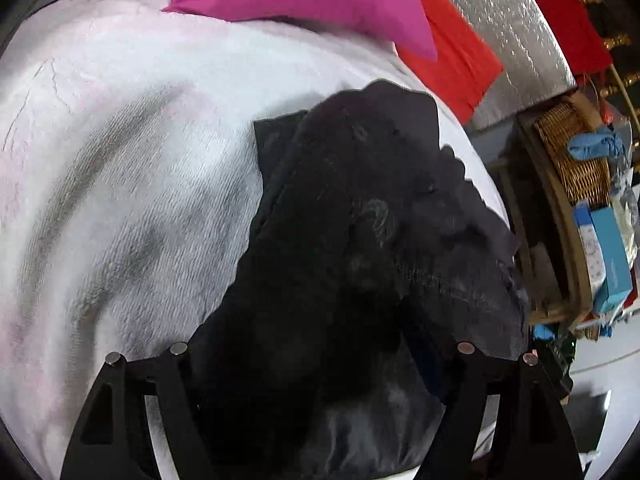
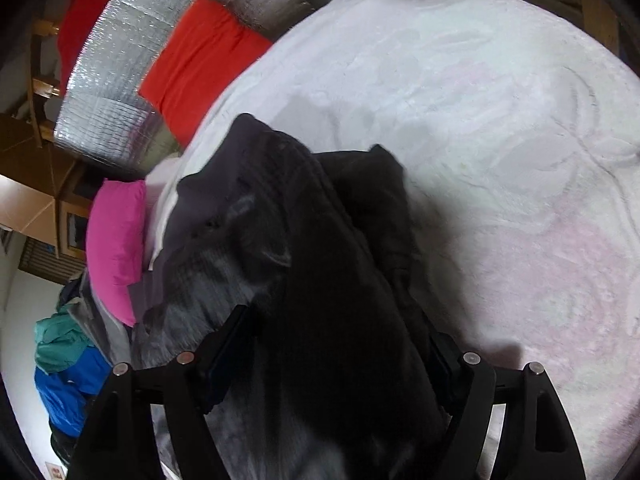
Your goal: Fold large clothes
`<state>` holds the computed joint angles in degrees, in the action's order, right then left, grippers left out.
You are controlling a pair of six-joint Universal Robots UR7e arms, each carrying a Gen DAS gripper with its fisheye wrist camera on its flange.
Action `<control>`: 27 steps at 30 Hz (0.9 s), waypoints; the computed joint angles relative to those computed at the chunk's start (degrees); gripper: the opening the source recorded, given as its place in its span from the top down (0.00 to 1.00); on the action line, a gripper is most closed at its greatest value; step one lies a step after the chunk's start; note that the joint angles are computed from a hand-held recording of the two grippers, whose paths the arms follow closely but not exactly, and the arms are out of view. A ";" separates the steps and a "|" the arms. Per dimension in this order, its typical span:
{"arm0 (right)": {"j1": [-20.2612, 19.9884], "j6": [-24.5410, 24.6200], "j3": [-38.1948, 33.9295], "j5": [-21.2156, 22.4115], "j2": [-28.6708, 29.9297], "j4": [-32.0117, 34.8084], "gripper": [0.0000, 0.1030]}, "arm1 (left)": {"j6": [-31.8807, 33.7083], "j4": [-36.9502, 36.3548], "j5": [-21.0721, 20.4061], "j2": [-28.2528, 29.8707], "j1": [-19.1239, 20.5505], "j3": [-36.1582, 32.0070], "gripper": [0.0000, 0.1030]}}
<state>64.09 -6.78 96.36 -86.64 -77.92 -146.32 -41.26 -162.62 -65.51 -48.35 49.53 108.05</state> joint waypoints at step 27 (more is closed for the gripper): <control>-1.02 0.13 -0.20 1.58 -0.96 -0.14 0.27 | -4.59 1.62 0.66 2.66 -0.66 -3.90 0.32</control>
<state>63.08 -6.65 96.16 -85.06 -78.88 -146.46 -45.85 -161.01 -64.85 -45.69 48.86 104.15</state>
